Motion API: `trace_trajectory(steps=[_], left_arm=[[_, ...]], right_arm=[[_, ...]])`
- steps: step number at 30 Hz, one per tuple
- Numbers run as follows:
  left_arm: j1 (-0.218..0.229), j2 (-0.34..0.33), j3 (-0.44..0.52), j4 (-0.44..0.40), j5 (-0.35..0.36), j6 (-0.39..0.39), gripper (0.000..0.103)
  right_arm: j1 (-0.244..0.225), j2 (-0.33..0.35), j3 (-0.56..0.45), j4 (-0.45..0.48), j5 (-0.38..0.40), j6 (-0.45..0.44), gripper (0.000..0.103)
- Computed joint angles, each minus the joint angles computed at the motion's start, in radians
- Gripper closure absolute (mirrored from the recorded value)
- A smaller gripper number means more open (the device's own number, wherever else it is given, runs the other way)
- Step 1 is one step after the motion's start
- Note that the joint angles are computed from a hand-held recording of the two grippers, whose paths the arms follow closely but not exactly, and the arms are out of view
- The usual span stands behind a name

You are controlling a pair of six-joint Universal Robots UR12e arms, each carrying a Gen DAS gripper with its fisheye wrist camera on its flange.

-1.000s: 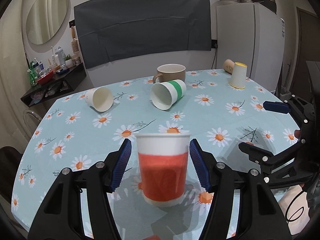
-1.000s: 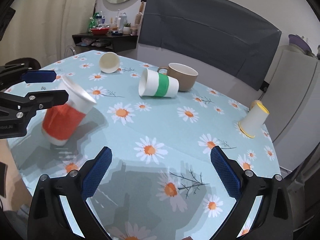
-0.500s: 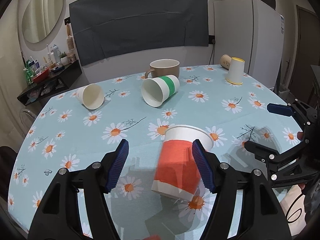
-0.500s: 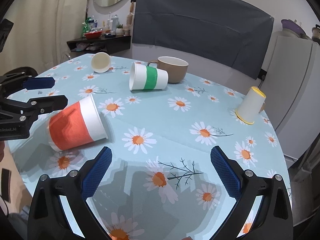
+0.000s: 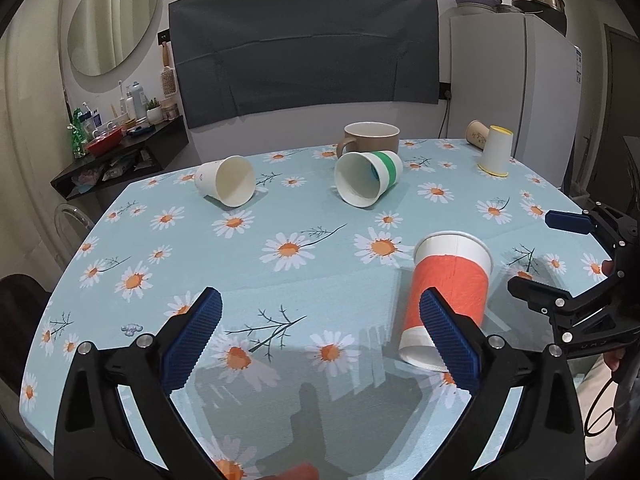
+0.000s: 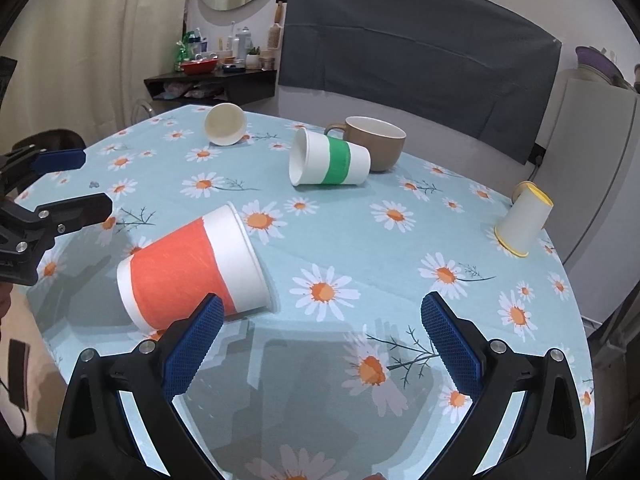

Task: Flip cup upside down
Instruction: 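Lift the cup with the left gripper and tip it onto its side, then bring the right gripper to the lying cup and grasp its body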

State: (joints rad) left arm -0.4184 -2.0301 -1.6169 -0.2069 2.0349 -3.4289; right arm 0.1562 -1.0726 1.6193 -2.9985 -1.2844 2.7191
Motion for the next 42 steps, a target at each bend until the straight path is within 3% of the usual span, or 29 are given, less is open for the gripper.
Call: trace_trajectory(steps=[20, 25, 29, 32, 36, 42], left_arm=[[0.043, 0.014, -0.069, 0.049, -0.033, -0.018, 0.006], [0.055, 0.018, -0.081, 0.052, -0.051, -0.020, 0.006], [0.060, 0.022, -0.089, 0.054, -0.064, -0.018, 0.006], [0.060, 0.028, -0.093, 0.043, -0.058, -0.015, 0.006], [0.057, 0.039, -0.101, 0.019, -0.041, -0.007, 0.006], [0.050, 0.064, -0.119, -0.036, -0.036, 0.005, 0.006]], right_arm=[[0.041, 0.001, -0.009, 0.024, -0.105, 0.004, 0.008], [0.048, 0.003, -0.020, 0.030, -0.118, -0.048, 0.008], [0.056, 0.009, -0.039, 0.010, -0.130, -0.173, 0.008], [0.062, 0.007, -0.058, 0.038, -0.112, -0.328, 0.008], [0.081, 0.003, -0.096, 0.137, -0.111, -0.591, 0.008], [0.121, 0.015, -0.167, 0.318, -0.188, -0.842, 0.008]])
